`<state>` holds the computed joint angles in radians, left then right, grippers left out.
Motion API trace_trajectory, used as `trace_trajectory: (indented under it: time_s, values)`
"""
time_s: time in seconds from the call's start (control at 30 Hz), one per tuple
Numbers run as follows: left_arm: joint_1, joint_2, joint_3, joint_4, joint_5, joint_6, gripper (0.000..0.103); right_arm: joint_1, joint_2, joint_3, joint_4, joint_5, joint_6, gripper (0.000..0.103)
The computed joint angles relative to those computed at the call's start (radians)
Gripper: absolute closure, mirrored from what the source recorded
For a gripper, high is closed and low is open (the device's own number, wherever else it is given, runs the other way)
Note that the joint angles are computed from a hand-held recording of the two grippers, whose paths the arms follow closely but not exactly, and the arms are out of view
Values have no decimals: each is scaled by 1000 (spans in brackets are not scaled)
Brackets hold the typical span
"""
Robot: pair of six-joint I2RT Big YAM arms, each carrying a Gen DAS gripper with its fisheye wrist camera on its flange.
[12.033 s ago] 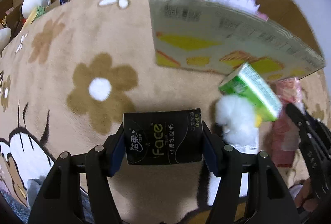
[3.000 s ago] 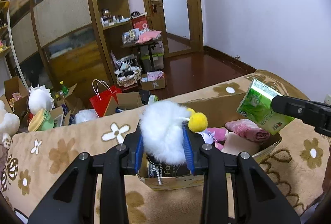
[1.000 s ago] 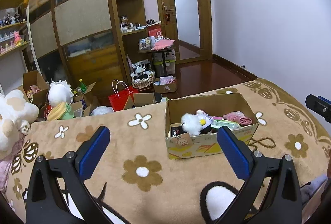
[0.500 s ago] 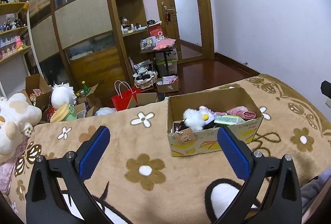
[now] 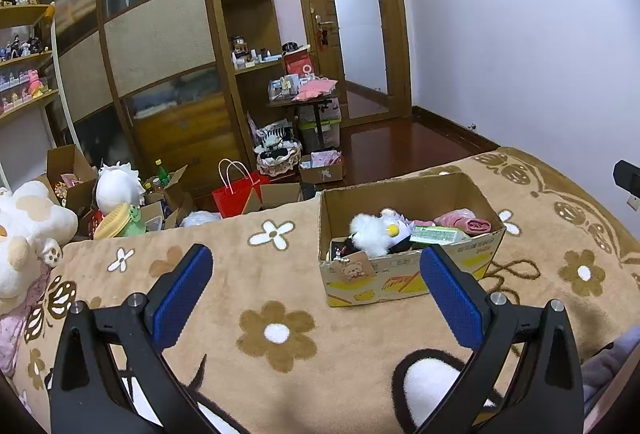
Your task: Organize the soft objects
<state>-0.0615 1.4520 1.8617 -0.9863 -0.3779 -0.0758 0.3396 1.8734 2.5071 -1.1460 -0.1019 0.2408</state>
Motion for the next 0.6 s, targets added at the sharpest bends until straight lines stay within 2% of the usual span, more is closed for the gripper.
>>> trace_trajectory:
  time_s: [0.23, 0.37, 0.6]
  values:
    - [-3, -11, -15, 33, -18, 0, 1, -3, -14, -31, 14, -14, -1, 0]
    - [6, -12, -12, 28, 9, -17, 1, -2, -18, -39, 21, -11, 1, 0]
    - [9, -19, -22, 43, 1, -28, 1, -2, -15, -32, 15, -14, 2, 0]
